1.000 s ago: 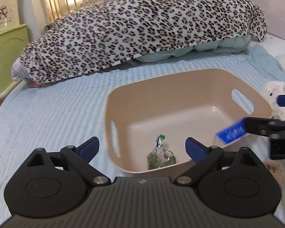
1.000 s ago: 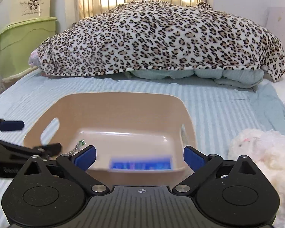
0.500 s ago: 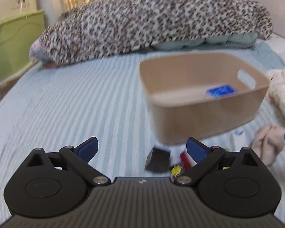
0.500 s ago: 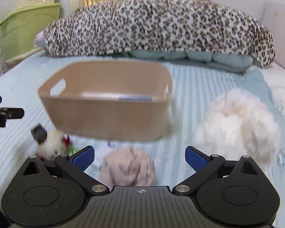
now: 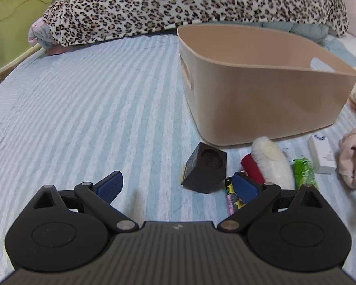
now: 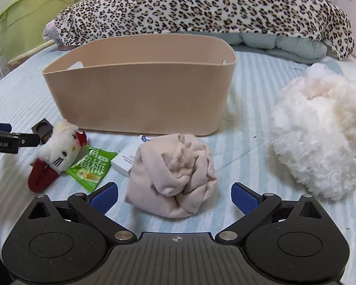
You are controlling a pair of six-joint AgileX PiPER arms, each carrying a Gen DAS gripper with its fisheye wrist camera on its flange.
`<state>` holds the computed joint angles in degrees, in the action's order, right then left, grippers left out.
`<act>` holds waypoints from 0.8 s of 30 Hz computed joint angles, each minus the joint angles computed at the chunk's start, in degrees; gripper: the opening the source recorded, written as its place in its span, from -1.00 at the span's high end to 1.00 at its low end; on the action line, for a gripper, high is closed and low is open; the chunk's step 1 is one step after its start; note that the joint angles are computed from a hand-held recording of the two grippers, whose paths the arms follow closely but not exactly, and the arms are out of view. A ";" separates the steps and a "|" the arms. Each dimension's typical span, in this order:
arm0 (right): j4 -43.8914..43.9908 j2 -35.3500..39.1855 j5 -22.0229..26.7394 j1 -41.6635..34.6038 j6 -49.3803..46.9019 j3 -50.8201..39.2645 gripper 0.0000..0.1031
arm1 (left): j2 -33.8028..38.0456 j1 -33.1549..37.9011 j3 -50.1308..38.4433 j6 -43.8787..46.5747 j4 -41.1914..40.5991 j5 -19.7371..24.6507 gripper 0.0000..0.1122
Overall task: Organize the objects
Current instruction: 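Grasp the black cube box with the left tool while the right grasps the pink cloth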
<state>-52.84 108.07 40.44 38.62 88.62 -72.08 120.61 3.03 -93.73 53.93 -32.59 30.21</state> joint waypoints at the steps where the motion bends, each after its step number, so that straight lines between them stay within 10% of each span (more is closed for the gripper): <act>1: -0.42 0.44 -0.33 -0.24 0.68 -0.10 -1.00 | 0.50 -0.27 -0.25 -0.12 0.40 -0.48 -0.70; 12: -1.96 3.61 -1.54 -1.22 2.00 -2.41 -0.31 | 3.88 -1.48 -2.73 1.49 -0.41 0.81 0.38; 18: -1.25 1.98 -1.15 -1.17 2.95 -0.39 0.17 | 1.95 -0.98 1.59 8.37 -7.03 -1.61 0.39; 24: -3.30 -0.74 -1.11 -0.28 6.32 2.37 0.23 | -0.48 -0.02 3.71 11.04 -8.99 -1.56 0.39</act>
